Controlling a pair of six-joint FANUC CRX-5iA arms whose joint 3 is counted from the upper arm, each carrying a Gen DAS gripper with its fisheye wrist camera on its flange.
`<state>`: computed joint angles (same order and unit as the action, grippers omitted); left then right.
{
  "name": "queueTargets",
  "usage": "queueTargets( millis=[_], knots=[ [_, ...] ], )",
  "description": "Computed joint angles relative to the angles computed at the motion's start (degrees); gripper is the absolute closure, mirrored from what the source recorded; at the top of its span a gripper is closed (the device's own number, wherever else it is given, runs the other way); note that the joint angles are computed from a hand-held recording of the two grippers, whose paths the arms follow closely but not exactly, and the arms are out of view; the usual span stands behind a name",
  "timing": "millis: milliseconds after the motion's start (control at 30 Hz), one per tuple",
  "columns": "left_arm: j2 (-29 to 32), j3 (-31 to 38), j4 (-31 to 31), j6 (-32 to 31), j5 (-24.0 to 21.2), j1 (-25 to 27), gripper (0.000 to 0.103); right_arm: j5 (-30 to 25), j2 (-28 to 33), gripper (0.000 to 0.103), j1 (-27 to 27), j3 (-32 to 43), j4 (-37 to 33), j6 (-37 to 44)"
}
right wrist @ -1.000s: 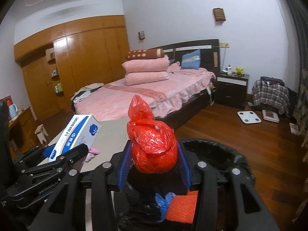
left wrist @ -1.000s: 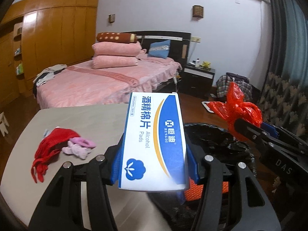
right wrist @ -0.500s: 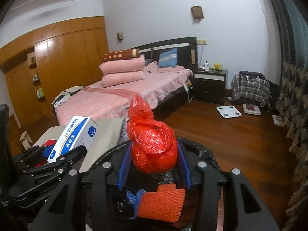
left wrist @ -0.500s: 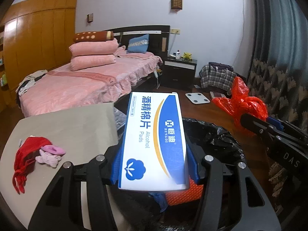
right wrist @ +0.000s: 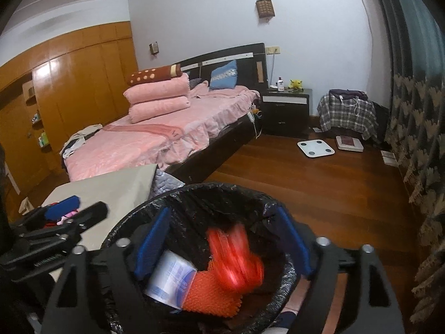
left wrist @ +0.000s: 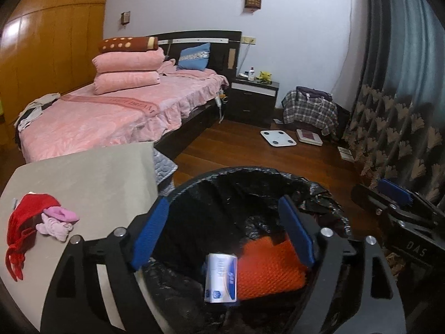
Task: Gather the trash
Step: 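Carry the box and red bag over the bin and open both tools to drop them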
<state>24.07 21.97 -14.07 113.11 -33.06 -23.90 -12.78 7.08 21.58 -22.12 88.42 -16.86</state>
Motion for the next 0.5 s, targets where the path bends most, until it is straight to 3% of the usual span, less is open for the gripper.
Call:
queueTargets(
  millis=[100,233,500],
  knots=[
    [-1.5,-0.2,-4.6,4.5,-1.8,-0.2,0.013,0.2,-0.1,0.009,-0.7,-0.1,3.4,-3.0],
    [-3.7,-1.4,-7.5,8.1,-3.5,0.4,0.012,1.0,-0.4,0.006,-1.1,0.1,6.6,-5.4],
    [-9.4,-6.0,-13.9,14.8,-5.2,1.5,0.012,0.9,0.5,0.006,1.9,2.2,3.1,-0.5]
  ],
)
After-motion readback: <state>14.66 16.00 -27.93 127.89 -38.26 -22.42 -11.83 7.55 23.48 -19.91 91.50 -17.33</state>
